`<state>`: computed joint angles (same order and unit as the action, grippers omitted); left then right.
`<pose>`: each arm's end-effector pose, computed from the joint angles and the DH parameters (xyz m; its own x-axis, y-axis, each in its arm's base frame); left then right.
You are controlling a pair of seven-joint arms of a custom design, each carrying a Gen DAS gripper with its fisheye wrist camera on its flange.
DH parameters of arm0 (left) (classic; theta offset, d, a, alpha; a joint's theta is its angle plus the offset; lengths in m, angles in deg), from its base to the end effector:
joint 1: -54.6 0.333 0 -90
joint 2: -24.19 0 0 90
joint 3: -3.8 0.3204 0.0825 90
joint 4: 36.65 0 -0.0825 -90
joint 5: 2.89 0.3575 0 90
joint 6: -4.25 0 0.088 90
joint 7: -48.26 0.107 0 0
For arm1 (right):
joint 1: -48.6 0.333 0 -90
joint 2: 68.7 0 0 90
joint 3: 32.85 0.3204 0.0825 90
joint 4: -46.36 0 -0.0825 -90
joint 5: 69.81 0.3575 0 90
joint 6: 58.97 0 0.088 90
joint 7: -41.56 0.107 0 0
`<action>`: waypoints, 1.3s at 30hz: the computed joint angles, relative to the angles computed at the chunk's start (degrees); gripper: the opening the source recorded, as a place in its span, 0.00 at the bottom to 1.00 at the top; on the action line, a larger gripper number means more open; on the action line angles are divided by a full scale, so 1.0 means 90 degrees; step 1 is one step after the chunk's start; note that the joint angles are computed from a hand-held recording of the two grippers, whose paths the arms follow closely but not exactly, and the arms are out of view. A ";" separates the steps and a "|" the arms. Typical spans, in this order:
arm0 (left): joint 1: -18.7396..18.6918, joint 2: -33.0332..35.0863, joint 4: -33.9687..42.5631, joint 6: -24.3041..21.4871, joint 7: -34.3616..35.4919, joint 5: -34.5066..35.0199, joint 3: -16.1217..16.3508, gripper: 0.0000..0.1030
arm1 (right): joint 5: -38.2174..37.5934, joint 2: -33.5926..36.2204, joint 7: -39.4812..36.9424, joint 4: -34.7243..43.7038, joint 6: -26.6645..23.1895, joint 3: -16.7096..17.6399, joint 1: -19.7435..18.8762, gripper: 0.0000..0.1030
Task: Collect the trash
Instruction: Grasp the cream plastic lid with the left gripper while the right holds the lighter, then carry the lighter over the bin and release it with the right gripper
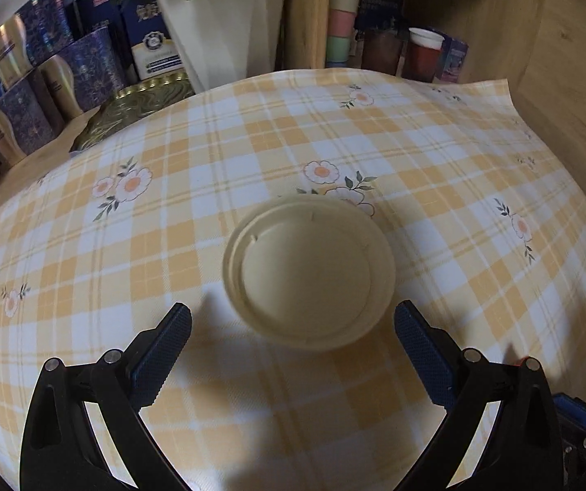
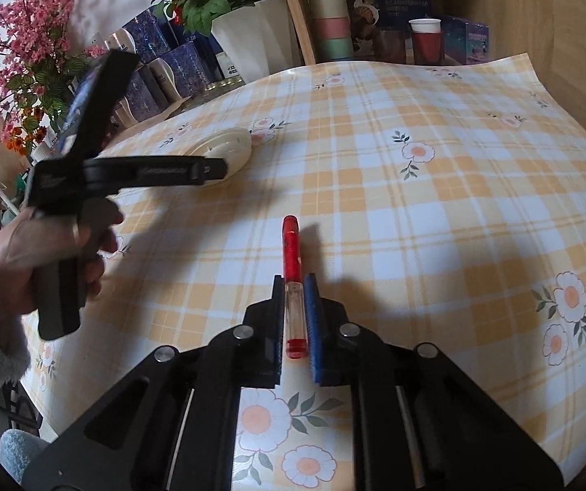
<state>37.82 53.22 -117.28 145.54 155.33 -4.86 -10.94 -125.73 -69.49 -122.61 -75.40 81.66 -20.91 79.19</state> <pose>0.6359 -0.3400 0.4945 -0.6877 -0.7260 -0.0063 -0.6035 0.5765 -0.5509 0.4020 0.3694 0.4699 -0.3159 -0.9191 -0.2355 -0.6294 0.3887 -0.6729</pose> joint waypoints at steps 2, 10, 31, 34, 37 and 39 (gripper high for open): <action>-0.0149 0.0197 0.0319 -0.0213 -0.0001 0.0204 0.0060 0.94 | -0.0014 0.0002 0.0007 -0.0002 -0.0002 0.0002 0.0005 0.13; -0.0315 0.0529 0.0952 -0.0682 -0.0344 0.0423 0.0173 0.81 | 0.0078 -0.0049 0.0046 -0.0075 0.0177 -0.0007 -0.0028 0.13; 0.1039 -0.2455 -0.2903 0.0274 0.1770 -0.2987 -0.0103 0.79 | 0.0917 0.0553 -0.1238 0.0579 0.0244 -0.0343 0.0076 0.25; 0.1046 -0.2840 -0.3344 0.0259 0.1909 -0.3517 0.0082 0.79 | 0.0917 0.0643 -0.1367 0.0707 0.0112 -0.0349 0.0099 0.25; 0.1044 -0.3247 -0.3764 0.0201 0.1972 -0.4058 0.0293 0.79 | 0.0960 0.0786 -0.1746 0.0926 -0.0129 -0.0363 0.0143 0.25; 0.1021 -0.3558 -0.4070 0.0218 0.2047 -0.4347 0.0435 0.79 | 0.1052 0.0843 -0.1991 0.1050 -0.0293 -0.0363 0.0199 0.24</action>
<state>47.01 21.20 -153.91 147.50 173.76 -43.99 -7.02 -116.27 -61.91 -140.53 -65.95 79.03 -24.17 80.98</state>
